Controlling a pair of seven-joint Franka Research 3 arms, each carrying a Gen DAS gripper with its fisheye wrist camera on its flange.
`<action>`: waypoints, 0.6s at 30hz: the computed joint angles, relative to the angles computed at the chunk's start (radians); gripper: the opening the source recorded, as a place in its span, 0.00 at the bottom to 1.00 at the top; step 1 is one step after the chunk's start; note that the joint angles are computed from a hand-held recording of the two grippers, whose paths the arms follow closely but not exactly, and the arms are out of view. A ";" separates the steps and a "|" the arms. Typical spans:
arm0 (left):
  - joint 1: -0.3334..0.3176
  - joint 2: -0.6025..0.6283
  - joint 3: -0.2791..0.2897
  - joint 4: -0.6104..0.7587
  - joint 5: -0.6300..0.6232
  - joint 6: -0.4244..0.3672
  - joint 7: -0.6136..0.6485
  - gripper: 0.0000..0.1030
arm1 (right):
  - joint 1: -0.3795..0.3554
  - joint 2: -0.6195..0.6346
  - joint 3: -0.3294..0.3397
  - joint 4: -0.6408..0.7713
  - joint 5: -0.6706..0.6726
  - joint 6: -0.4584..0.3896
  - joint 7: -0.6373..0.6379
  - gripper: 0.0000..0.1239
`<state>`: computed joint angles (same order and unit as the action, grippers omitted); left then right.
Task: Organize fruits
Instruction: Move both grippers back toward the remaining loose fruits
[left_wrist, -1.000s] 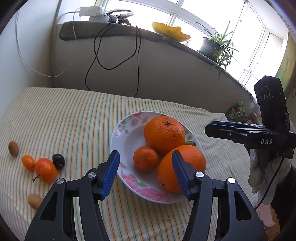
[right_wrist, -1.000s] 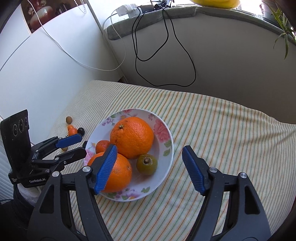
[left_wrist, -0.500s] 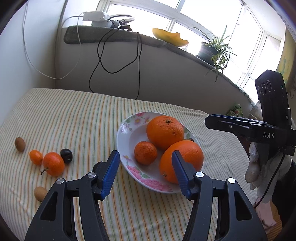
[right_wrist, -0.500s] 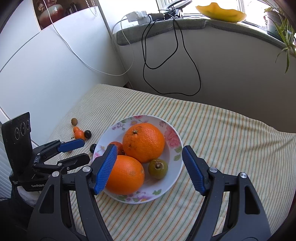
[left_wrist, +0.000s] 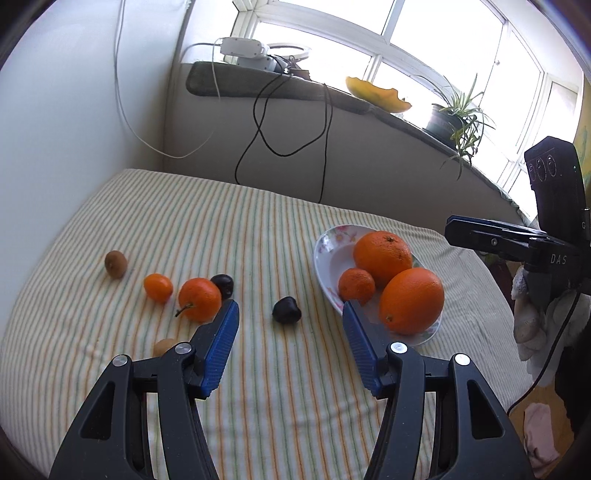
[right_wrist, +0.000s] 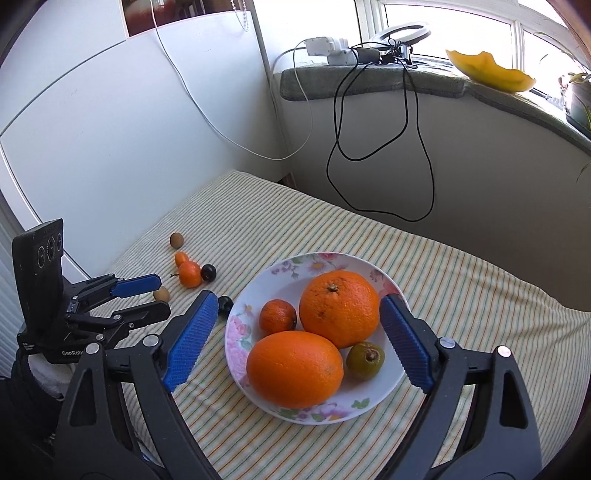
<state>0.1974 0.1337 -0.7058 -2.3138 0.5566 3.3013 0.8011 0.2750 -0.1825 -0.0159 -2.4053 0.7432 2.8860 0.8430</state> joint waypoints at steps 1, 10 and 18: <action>0.014 -0.012 -0.005 -0.014 0.001 0.003 -0.005 0.56 | 0.003 0.004 0.000 0.007 0.001 -0.011 -0.001 0.74; -0.054 -0.094 0.144 -0.119 0.034 0.022 -0.086 0.56 | 0.027 0.031 0.026 0.044 0.000 -0.059 -0.024 0.74; -0.146 -0.080 0.277 -0.137 0.087 0.039 -0.135 0.56 | 0.044 0.107 0.064 0.131 -0.009 -0.127 -0.031 0.72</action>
